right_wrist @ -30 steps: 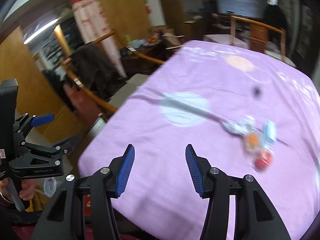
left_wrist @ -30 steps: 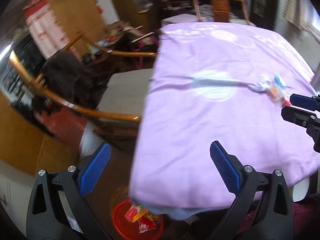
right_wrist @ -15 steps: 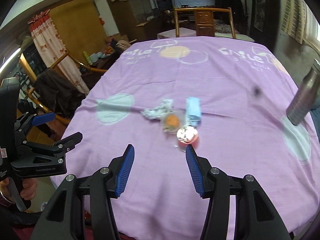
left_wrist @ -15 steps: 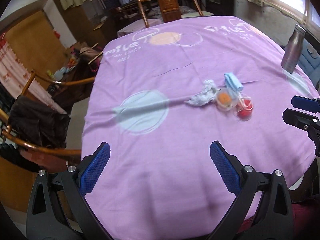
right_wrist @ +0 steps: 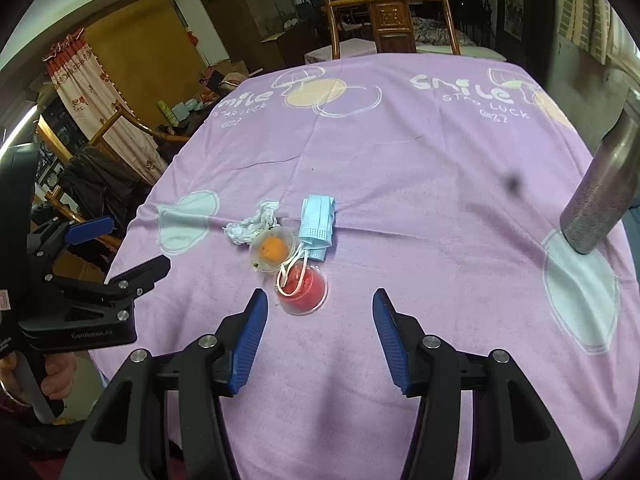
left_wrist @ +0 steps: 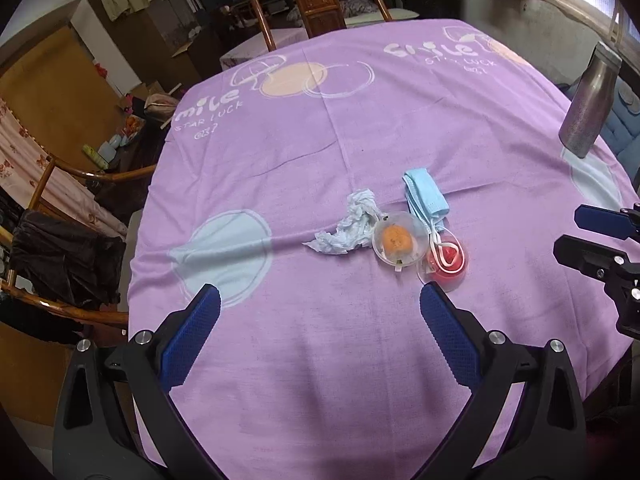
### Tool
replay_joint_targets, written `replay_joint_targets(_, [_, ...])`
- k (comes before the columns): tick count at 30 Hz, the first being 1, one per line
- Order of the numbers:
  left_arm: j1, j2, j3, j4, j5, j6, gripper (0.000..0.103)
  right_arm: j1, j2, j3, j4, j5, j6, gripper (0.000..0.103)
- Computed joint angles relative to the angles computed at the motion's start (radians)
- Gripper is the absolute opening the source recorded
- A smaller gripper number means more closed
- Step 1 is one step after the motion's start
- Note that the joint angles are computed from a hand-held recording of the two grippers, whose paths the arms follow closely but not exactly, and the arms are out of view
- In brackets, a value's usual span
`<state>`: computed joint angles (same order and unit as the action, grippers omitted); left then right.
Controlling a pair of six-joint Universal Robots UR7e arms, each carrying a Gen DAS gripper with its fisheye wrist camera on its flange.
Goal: Collect trash
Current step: 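Grasp the blue face mask with the right tool while the left grasps the white tissue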
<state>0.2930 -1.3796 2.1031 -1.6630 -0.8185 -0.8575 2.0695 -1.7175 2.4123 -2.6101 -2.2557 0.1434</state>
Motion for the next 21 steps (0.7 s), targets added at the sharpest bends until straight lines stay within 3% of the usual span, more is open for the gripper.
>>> replay_joint_targets(6, [0.055, 0.028, -0.011, -0.022, 0.009, 0.064, 0.096, -0.054, 0.057, -0.012, -0.040, 0.043, -0.003, 0.054])
replay_joint_targets(13, [0.153, 0.053, -0.013, -0.138, 0.025, 0.229, 0.096, -0.065, 0.167, -0.052, -0.074, 0.028, 0.045, 0.055])
replay_joint_targets(21, [0.250, 0.075, -0.031, -0.201, 0.029, 0.317, 0.096, -0.091, 0.312, -0.132, -0.087, 0.030, 0.045, 0.057])
